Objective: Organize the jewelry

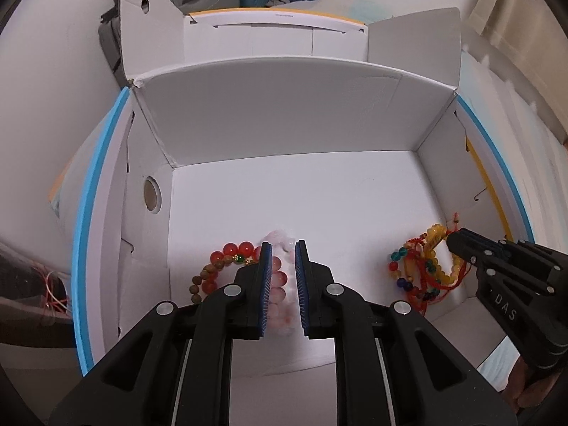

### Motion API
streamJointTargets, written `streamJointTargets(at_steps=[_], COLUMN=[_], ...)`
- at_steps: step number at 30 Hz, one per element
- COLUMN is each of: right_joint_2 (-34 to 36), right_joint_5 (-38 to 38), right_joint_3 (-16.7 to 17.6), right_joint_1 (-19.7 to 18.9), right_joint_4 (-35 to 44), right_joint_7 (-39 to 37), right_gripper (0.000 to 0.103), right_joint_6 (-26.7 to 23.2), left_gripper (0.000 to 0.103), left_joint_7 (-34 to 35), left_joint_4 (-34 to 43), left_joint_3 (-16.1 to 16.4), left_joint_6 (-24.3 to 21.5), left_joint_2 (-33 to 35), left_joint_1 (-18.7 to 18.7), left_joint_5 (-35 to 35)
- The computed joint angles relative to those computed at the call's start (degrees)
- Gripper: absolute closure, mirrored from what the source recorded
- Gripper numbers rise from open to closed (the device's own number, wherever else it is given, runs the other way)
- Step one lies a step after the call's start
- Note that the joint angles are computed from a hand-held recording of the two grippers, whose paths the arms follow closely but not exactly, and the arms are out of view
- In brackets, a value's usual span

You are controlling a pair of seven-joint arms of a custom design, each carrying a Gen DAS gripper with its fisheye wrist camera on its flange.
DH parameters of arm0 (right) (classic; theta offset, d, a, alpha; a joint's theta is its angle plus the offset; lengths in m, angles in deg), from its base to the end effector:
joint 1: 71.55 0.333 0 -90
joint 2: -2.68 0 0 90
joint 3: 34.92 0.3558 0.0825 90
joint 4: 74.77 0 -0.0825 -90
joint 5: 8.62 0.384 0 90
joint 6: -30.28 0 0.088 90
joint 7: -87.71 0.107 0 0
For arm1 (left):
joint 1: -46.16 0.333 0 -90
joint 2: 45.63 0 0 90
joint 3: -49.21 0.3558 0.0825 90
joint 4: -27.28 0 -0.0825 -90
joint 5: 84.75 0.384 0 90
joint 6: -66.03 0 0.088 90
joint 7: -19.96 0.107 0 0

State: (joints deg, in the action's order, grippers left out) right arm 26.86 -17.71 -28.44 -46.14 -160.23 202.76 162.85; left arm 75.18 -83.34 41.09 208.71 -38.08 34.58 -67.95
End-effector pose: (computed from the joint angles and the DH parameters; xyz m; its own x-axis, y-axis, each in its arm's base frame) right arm 0.6318 0.3714 0.5098 0.1965 -0.9779 -0.0710 -0.9056 -0.1533 -0.3955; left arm 0.5941 -0.2101 0.5061 0.0666 -0.9974 0.0278 -0.8871 -0.0720 -0.4559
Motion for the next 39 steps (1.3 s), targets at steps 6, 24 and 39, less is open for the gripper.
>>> streamJointTargets(at_steps=[6, 24, 39], right_joint_2=[-4.0, -18.9, -24.9], right_joint_5=[0.2, -10.7, -18.9], right_joint_3=[0.1, 0.2, 2.2], right_joint_1=[-0.3, 0.9, 0.1], right_joint_4=[-4.5, -22.0, -30.9], right_joint_7=[0.9, 11.7, 20.2], right_gripper=[0.053, 0.009, 0.008], right_joint_6=[5.0, 17.4, 20.2], left_gripper=[0.051, 0.006, 0.006], left_joint_7=[-3.0, -16.2, -23.0], left_joint_4=[-2.0, -15.8, -21.1], left_joint_3=[0.0, -6.1, -11.3], left_joint_6=[1.7, 8.8, 7.7], left_joint_2=[-2.9, -17.2, -21.9], left_joint_1=[0.0, 5.2, 8.6], left_joint_5=[2.8, 15.7, 19.1])
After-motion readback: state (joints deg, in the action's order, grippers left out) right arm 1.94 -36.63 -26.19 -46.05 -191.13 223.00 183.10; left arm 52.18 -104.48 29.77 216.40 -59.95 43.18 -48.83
